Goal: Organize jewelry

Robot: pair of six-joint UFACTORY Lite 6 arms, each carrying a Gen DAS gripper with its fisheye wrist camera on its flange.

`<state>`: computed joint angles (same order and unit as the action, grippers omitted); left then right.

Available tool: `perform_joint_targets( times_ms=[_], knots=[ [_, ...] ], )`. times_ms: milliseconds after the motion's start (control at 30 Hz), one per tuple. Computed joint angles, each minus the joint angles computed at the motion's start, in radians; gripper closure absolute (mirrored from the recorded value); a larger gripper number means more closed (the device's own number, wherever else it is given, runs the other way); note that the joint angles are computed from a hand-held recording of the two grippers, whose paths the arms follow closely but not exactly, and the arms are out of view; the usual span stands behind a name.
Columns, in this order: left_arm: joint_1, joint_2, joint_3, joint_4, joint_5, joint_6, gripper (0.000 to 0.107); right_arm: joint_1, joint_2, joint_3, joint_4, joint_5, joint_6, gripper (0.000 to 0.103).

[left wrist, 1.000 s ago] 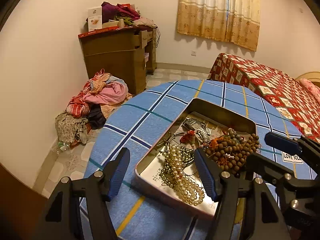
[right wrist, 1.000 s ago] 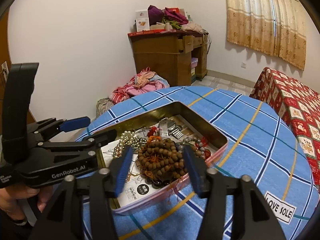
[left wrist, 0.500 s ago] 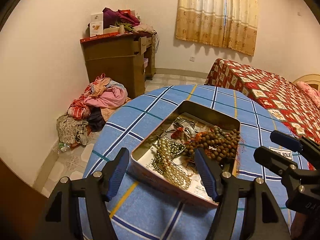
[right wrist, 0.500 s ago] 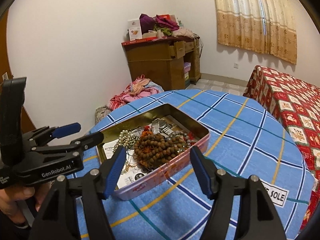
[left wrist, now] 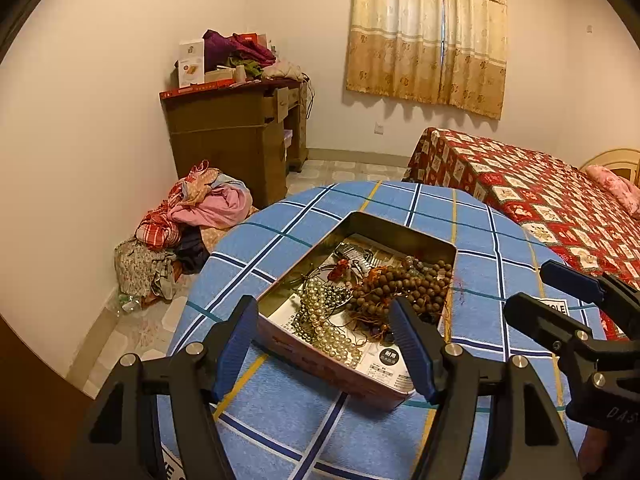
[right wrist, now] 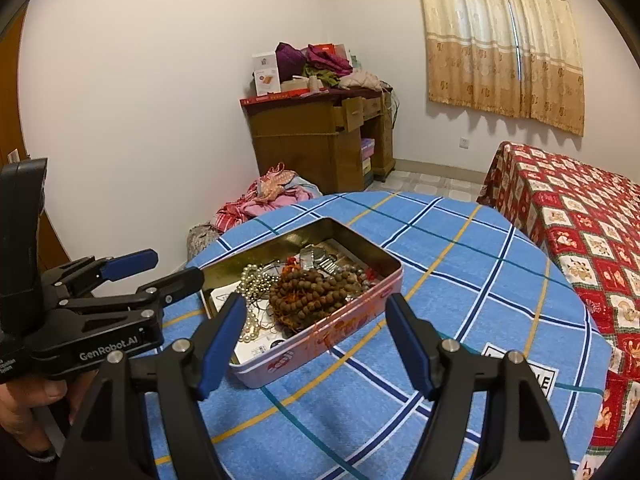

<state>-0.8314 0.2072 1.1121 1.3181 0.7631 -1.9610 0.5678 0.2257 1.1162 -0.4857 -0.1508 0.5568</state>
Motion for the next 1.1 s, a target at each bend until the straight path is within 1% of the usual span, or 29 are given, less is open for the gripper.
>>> perform_joint_targets(
  times_ms=[267, 400, 700, 733, 767, 833, 933, 1100],
  knots=[
    [-0.018, -0.016, -0.006, -0.001, 0.016, -0.004, 0.039, 0.008, -0.037, -0.042, 0.138, -0.011, -0.136, 0.027],
    [-0.024, -0.021, -0.010, 0.002, 0.017, -0.003, 0.039, 0.007, -0.061, -0.066, 0.219, -0.019, -0.215, 0.023],
    [-0.049, 0.000, 0.027, -0.018, 0.038, 0.029, 0.038, -0.011, -0.095, -0.091, 0.202, -0.029, -0.194, 0.023],
    [-0.045, -0.004, 0.023, -0.012, 0.021, 0.023, 0.037, -0.012, -0.097, -0.093, 0.199, -0.030, -0.190, 0.023],
    [-0.039, -0.014, 0.014, -0.004, 0.001, 0.005, 0.030, -0.014, -0.099, -0.095, 0.187, -0.032, -0.178, 0.023],
    [-0.043, -0.016, 0.012, 0.007, 0.014, -0.016, 0.020, -0.014, -0.100, -0.096, 0.189, -0.032, -0.182, 0.023],
    [-0.059, 0.004, 0.034, 0.002, 0.062, -0.001, 0.018, -0.021, -0.102, -0.096, 0.155, -0.033, -0.147, 0.023],
    [-0.070, 0.027, 0.056, -0.007, 0.094, 0.016, 0.017, -0.025, -0.099, -0.093, 0.115, -0.032, -0.105, 0.023]
  ],
)
